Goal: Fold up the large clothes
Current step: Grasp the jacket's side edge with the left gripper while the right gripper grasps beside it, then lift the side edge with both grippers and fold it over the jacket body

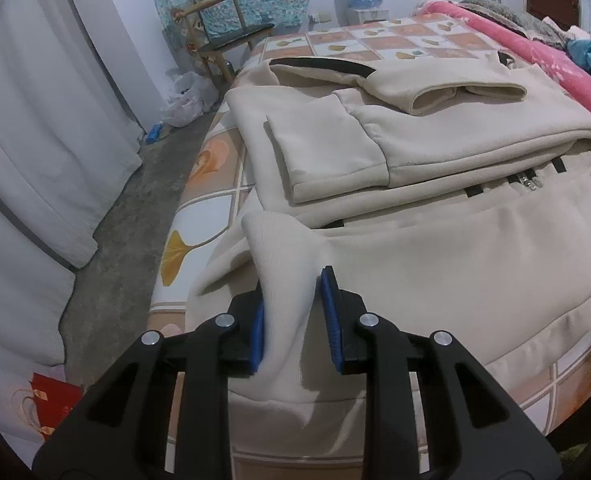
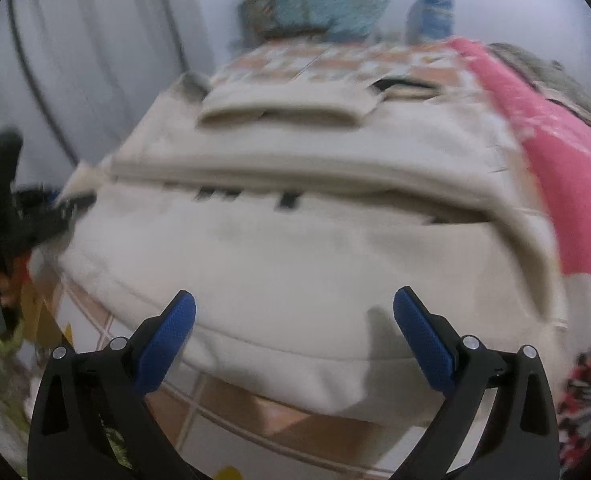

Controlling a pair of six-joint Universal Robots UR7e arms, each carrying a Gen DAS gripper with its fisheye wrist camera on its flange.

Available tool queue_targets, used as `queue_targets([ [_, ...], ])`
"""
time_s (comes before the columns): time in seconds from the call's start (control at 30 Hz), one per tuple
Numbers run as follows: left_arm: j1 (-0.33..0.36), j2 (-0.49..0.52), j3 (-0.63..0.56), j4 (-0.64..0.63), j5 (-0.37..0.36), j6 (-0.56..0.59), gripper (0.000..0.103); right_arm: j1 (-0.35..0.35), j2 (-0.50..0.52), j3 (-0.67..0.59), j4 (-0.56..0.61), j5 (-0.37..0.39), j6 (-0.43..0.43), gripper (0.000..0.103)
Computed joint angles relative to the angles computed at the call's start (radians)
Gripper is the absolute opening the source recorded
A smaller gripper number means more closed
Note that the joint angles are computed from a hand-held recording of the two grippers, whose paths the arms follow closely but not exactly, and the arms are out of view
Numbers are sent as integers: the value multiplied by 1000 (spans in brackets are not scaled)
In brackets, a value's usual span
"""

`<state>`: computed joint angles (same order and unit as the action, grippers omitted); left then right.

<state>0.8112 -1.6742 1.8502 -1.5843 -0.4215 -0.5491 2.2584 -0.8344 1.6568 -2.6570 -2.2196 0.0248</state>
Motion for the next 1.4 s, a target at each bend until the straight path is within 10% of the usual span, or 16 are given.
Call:
queue_targets([
  [0.13,-3,5,-2,27,13,-26,24,-34,-93,57,-105,28,14,96],
  [0.57,2,17,-12,46,16,-31,24,-135,-99,-21,99,40,142,66],
  [0.83,0,17,-13,57,18,-36,25,-115,-113,-46,258,10,189,57],
  [1.2,0,19,-19,77,19,-75,25,-107,-58,-85,228,-82,164,20],
  [1.4,-1,27,-27,110,28,-102,25,-91,-55,-75,221,-126,140,17],
])
